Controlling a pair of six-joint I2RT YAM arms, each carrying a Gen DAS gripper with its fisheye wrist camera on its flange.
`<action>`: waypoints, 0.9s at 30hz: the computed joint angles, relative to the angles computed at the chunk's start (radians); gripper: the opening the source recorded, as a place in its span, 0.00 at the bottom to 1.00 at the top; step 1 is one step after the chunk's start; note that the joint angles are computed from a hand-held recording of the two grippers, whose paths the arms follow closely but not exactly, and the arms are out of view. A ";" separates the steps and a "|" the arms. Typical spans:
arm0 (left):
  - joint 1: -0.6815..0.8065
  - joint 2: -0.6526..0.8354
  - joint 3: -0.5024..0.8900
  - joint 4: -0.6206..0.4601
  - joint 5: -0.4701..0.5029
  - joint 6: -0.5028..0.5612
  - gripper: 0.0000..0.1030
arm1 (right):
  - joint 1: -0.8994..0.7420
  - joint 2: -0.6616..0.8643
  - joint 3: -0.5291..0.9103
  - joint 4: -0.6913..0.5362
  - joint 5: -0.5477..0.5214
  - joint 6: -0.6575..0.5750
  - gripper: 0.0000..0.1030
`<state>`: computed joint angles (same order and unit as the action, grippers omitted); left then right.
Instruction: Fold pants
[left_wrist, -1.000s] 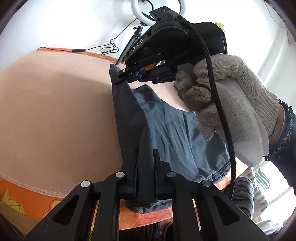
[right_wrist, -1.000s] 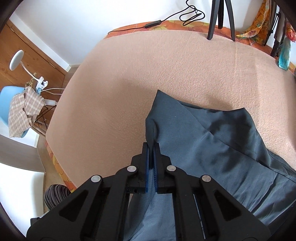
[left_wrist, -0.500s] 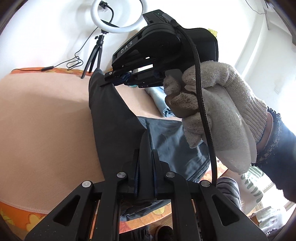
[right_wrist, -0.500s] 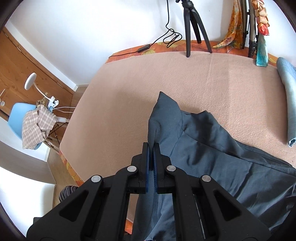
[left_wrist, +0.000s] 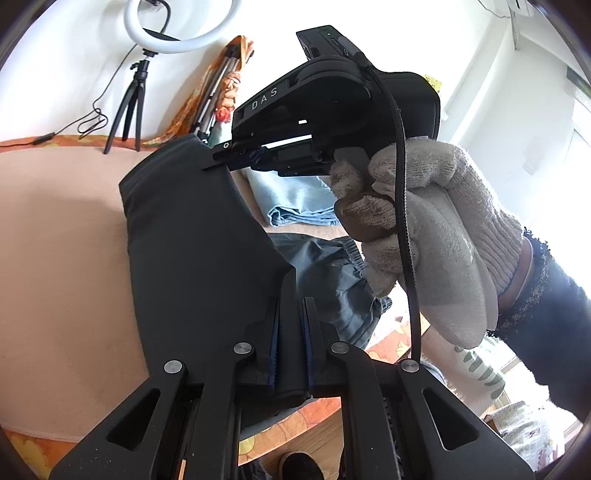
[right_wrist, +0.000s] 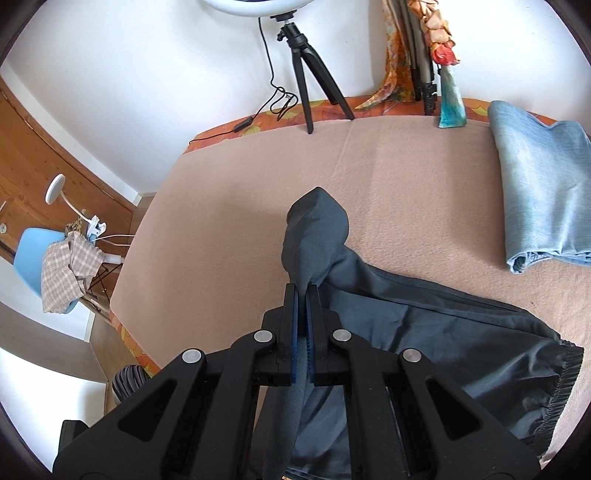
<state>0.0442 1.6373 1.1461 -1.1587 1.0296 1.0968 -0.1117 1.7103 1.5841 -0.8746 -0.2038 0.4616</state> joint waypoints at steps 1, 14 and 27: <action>-0.015 -0.010 -0.011 0.012 -0.002 -0.014 0.08 | -0.014 -0.014 -0.020 0.003 -0.004 -0.006 0.04; -0.202 -0.104 -0.112 0.175 -0.016 -0.201 0.08 | -0.187 -0.143 -0.201 0.017 -0.047 -0.093 0.04; -0.288 -0.222 -0.221 0.284 -0.091 -0.246 0.04 | -0.336 -0.208 -0.313 0.016 -0.153 -0.200 0.04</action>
<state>-0.2434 1.4148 0.9252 -0.8749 0.9382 0.8504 -0.4477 1.5026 1.2706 -0.8585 -0.3566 0.2613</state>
